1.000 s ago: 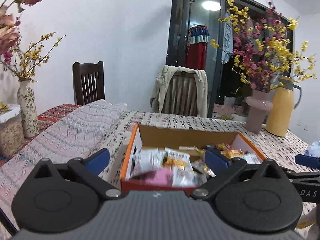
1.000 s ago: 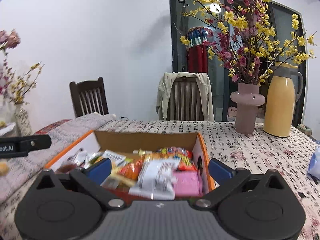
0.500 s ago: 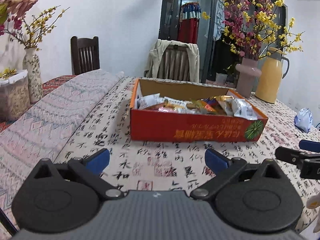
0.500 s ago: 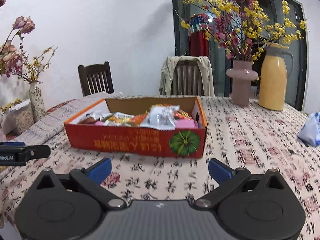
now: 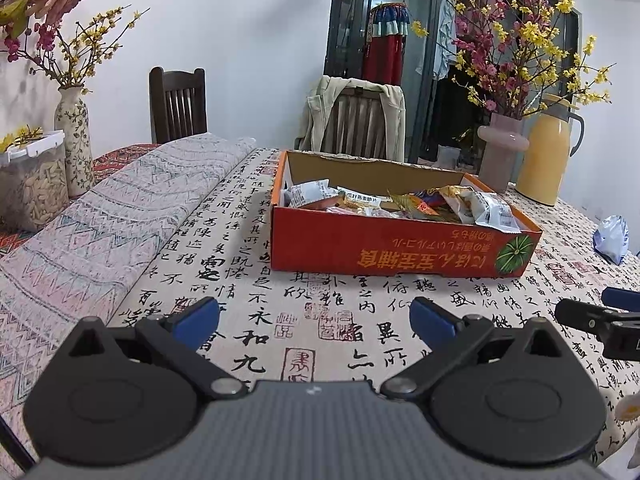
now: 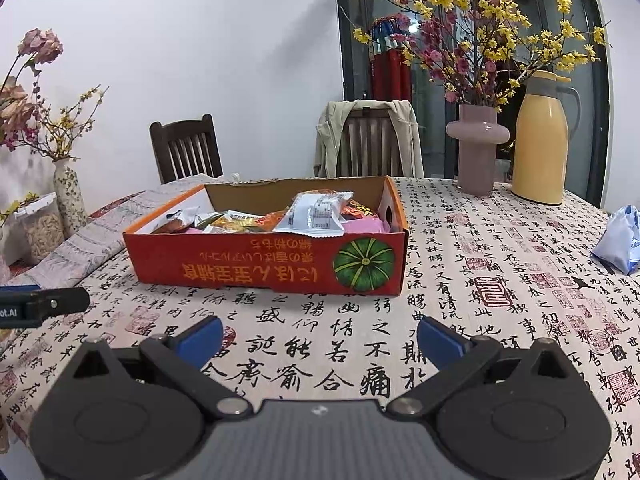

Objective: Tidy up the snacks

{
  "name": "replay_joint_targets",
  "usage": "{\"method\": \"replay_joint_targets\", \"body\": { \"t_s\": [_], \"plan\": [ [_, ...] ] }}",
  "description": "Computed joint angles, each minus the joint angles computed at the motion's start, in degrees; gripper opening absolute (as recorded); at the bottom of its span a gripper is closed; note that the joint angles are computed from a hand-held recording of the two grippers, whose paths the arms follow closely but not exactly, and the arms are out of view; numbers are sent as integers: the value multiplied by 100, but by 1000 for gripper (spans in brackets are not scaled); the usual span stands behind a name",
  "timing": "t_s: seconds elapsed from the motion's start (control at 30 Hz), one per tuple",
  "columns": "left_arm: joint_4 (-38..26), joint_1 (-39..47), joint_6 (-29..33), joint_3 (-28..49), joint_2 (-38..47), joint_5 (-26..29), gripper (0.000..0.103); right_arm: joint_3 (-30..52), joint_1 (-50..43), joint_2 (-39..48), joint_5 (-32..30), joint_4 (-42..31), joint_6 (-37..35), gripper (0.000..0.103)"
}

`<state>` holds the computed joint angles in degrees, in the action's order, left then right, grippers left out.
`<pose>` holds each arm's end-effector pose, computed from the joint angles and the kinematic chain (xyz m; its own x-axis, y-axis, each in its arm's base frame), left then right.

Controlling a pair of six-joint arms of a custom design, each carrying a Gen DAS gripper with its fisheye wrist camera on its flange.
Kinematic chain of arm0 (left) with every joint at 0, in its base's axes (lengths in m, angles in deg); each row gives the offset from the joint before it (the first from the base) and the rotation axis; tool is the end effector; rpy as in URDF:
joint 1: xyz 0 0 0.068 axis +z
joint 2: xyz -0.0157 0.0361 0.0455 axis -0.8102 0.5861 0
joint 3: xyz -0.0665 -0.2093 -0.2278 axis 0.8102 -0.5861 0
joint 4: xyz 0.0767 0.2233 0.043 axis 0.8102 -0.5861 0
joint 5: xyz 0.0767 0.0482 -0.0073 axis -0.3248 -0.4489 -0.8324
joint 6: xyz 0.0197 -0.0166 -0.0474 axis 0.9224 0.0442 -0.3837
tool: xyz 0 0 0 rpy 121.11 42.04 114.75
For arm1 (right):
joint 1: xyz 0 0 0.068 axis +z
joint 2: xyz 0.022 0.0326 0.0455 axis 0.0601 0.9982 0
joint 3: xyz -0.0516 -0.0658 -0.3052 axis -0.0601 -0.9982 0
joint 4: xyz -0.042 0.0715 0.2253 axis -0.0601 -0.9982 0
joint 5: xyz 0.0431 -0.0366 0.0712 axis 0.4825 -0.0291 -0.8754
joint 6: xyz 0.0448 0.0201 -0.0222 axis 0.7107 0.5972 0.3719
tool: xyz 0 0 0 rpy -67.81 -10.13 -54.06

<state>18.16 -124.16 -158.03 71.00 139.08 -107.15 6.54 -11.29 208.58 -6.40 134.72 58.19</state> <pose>0.0848 -0.1424 0.1381 -0.4293 -0.2391 -0.8709 -0.3307 0.9390 -0.0948 0.2419 -0.0371 0.0713 -0.4056 -0.1769 -0.8968 -0.5773 0.8102 0.1013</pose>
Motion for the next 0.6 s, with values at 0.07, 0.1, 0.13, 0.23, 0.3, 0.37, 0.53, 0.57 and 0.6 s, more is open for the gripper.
{"method": "replay_joint_targets", "body": {
  "t_s": [0.07, 0.1, 0.13, 0.23, 0.3, 0.37, 0.53, 0.57, 0.6],
  "plan": [
    [-1, -18, -22, 0, 17, -19, 103, -9, 3, 11, 5, 25, 11, 103],
    [-6, -24, -27, 2, 19, -24, 103, -12, 3, 13, 6, 30, 12, 103],
    [-9, -32, -32, 6, 23, -33, 103, -9, 3, 11, 5, 22, 9, 103],
    [-21, -43, -44, 13, 28, -40, 103, 9, -1, -1, 0, -17, -4, 103],
    [-40, -63, -54, 23, 30, -52, 103, -3, 2, 7, 3, 3, 0, 103],
    [-43, -65, -44, 33, 25, -52, 103, -3, -3, 9, -3, 5, 0, 103],
    [-66, -77, -89, 43, 41, -60, 103, 3, -2, 12, 2, 1, 2, 103],
    [-50, -65, -79, 41, 34, -44, 103, 2, 1, 11, 6, 0, 4, 103],
    [-42, -59, -74, 45, 39, -39, 103, -5, 9, -4, 14, -3, 15, 103]
  ]
}}
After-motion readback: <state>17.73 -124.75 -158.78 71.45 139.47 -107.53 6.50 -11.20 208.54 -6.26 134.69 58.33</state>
